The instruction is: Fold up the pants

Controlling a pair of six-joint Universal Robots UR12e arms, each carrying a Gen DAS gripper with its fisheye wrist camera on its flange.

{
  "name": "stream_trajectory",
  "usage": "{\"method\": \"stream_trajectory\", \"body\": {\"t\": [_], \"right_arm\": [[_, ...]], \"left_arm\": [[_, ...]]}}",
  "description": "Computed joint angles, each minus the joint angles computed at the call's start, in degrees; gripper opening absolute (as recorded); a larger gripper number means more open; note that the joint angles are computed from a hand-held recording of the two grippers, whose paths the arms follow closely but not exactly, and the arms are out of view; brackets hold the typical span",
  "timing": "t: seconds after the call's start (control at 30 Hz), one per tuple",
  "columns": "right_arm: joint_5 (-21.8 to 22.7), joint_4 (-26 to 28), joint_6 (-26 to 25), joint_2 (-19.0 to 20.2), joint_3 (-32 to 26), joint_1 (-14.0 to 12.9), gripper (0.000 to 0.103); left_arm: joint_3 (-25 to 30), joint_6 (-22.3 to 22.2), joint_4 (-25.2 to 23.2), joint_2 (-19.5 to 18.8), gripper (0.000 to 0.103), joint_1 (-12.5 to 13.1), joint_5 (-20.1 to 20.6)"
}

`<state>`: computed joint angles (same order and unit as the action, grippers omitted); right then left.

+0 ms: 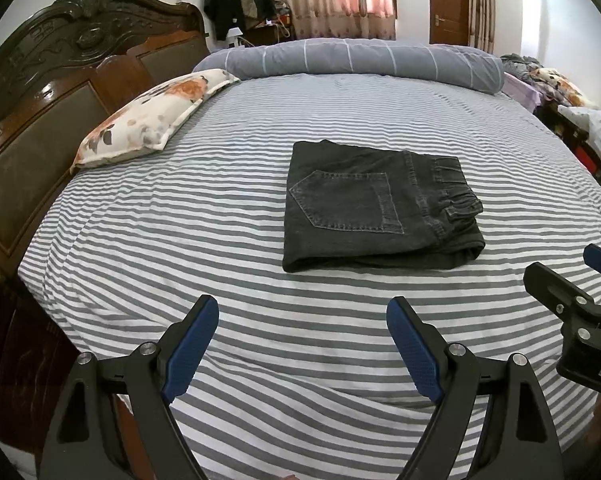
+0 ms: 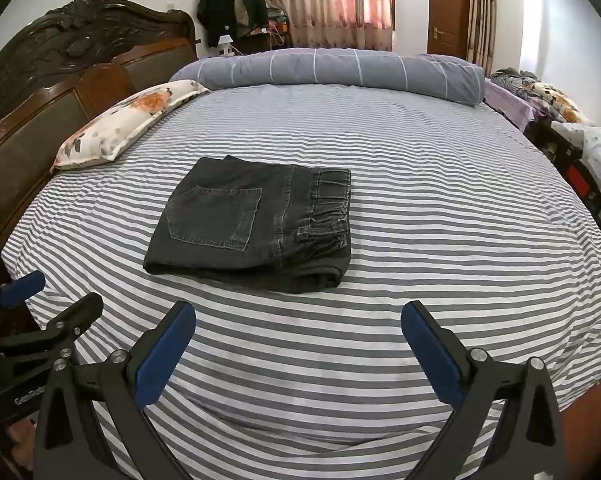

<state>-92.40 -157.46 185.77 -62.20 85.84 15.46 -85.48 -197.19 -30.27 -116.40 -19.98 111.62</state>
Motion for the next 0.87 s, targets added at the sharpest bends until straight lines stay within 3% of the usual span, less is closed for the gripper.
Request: {"method": "stream_trajectory", "body": {"t": [0.57, 0.87], "right_arm": [[1.71, 1.24, 1.01, -0.11, 0.10, -0.70, 0.102], [1.72, 1.39, 0.97, -0.15, 0.22, -0.55, 0.102]], "left_arm": [[0.14, -0.34, -0.08, -0.26, 0.086, -0.85, 2.95], [-0.23, 0.38, 0.81, -0.05, 0.086, -0.84, 2.27]]}}
